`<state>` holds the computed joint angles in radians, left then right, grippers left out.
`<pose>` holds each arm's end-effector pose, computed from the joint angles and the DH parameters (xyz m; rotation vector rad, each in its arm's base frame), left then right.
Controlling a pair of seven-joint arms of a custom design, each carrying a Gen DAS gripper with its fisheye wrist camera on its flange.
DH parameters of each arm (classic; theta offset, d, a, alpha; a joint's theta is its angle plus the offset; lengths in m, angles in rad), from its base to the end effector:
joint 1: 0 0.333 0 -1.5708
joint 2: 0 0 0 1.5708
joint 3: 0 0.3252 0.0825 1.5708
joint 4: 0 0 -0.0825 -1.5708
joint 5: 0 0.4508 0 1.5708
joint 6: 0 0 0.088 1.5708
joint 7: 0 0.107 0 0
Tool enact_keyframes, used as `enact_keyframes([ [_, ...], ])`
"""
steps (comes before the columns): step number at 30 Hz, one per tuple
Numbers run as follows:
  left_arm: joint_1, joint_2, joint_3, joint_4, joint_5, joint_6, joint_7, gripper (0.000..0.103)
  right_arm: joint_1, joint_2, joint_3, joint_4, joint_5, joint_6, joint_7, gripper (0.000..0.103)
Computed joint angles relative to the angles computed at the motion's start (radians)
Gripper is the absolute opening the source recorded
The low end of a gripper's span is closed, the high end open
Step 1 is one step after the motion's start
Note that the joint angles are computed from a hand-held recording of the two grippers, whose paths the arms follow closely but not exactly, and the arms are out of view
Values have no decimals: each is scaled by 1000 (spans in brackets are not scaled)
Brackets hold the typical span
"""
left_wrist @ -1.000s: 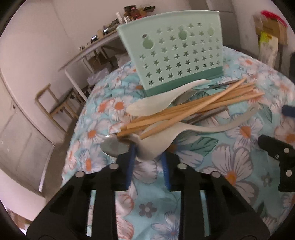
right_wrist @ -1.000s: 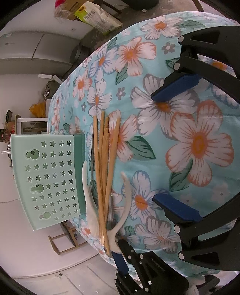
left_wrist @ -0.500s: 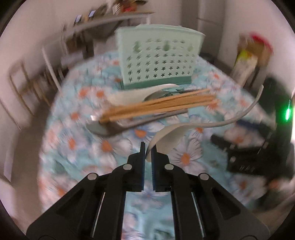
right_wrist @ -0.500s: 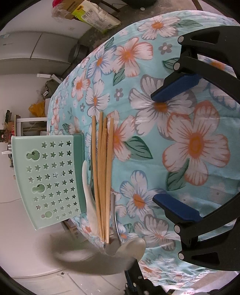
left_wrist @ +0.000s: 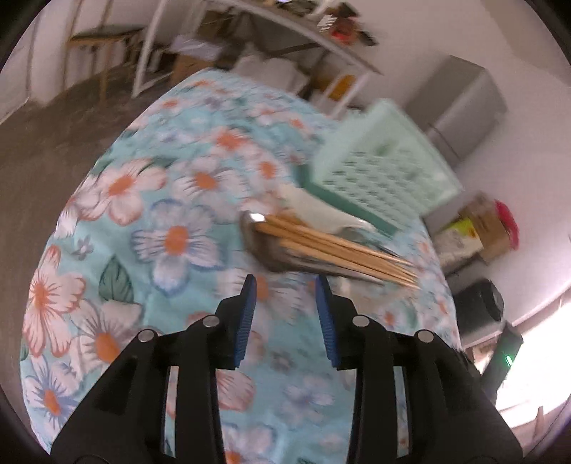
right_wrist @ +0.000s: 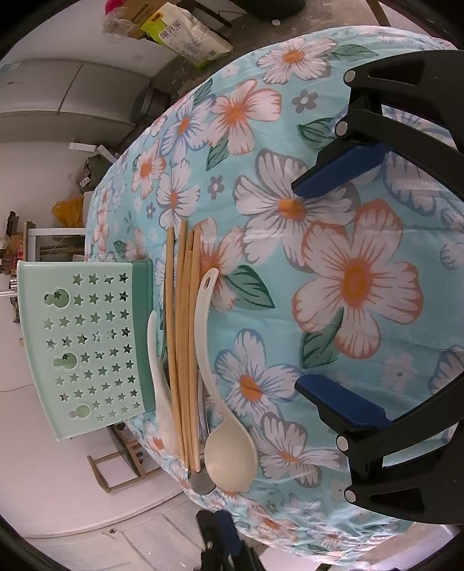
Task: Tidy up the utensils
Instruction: 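Move the left tool toward the metal spoon lying among the chopsticks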
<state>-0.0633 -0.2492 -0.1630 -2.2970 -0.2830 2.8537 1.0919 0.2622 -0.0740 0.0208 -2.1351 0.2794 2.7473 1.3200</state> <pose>0.5635 -0.1190 0.5209 -2.3210 1.4114 -1.1319 0.6079 0.1655 0.4955 -2.0109 1.4611 -0.4372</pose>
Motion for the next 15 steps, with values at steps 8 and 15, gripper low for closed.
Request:
enact_keyframes([
  [8, 22, 109, 16, 64, -10, 38, -57, 25, 12, -8, -15, -9, 109, -6, -142, 97],
  [15, 64, 133, -12, 81, 187, 41, -207, 11, 4, -23, -19, 7, 133, -80, -224, 97],
])
